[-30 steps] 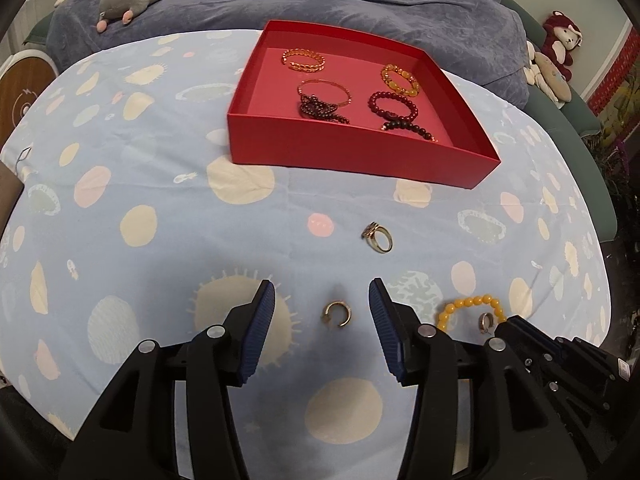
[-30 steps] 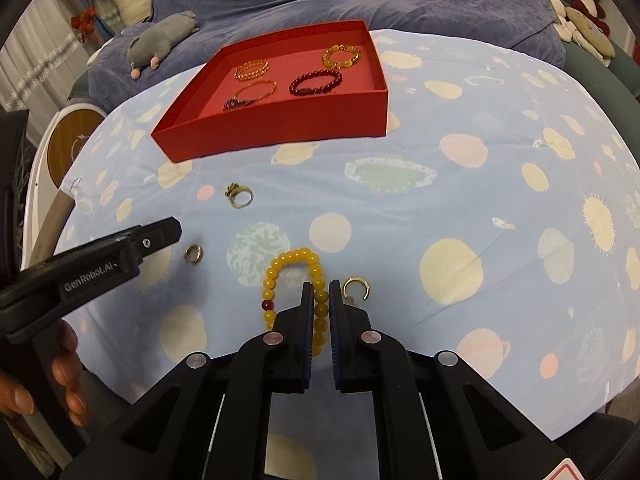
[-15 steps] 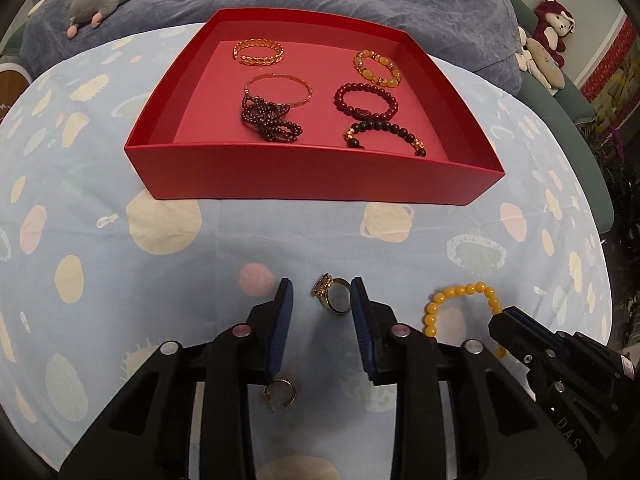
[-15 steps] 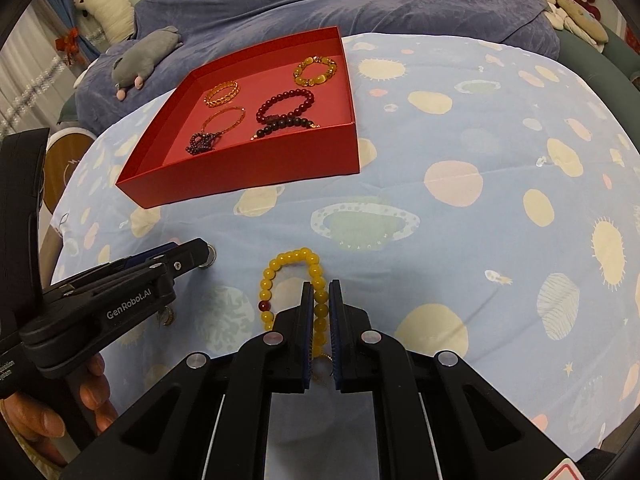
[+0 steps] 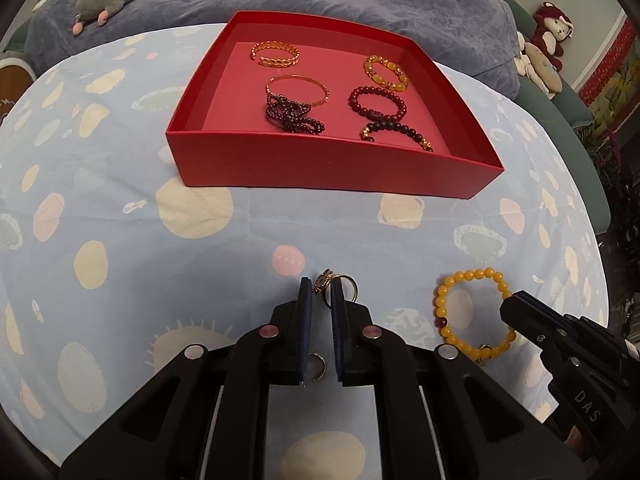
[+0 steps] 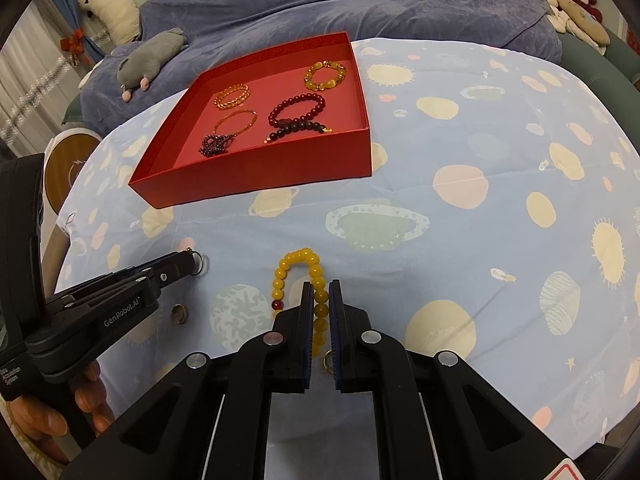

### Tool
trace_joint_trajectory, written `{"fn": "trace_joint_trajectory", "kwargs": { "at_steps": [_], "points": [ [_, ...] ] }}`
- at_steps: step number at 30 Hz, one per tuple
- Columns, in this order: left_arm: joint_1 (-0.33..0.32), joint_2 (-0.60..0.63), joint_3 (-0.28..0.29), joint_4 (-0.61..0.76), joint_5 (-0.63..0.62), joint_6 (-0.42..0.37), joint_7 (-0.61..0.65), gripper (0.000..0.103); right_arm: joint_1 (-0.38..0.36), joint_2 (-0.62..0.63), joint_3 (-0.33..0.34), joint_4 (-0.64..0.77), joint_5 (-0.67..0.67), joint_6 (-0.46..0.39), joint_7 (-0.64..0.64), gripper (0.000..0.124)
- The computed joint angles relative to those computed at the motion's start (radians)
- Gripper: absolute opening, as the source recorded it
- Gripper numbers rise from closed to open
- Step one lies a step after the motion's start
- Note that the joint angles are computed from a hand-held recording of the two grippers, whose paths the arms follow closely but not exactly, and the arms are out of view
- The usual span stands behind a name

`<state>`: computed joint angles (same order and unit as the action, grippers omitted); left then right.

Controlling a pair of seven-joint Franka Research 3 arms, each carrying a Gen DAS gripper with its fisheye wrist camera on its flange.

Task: Organize jewelry
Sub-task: 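Carry the ring and amber bracelet into the red box and open both grippers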

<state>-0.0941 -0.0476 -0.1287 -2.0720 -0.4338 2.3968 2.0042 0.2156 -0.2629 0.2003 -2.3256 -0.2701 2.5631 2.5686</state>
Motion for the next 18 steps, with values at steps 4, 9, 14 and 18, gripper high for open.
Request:
{"fn": "trace_joint_trajectory", "kwargs": {
  "at_steps": [4,9,14,18],
  "points": [
    [0.005,-0.031,0.011,-0.002,-0.002,-0.033,0.006,0.009,0.0,-0.008,0.007,0.022,-0.014,-0.007,0.003,0.008],
    [0.004,-0.055,0.024,0.016,0.001,-0.064,0.014,0.009,0.004,0.003,0.015,0.067,-0.036,-0.017,-0.002,0.008],
    [0.005,-0.031,0.031,0.092,-0.024,-0.089,0.029,0.009,0.008,0.046,-0.002,0.142,-0.049,-0.011,-0.039,0.008],
    [0.012,0.039,0.016,0.202,-0.025,-0.097,0.035,0.009,0.006,0.115,-0.029,0.243,-0.072,-0.002,-0.092,0.008]
  ]
}}
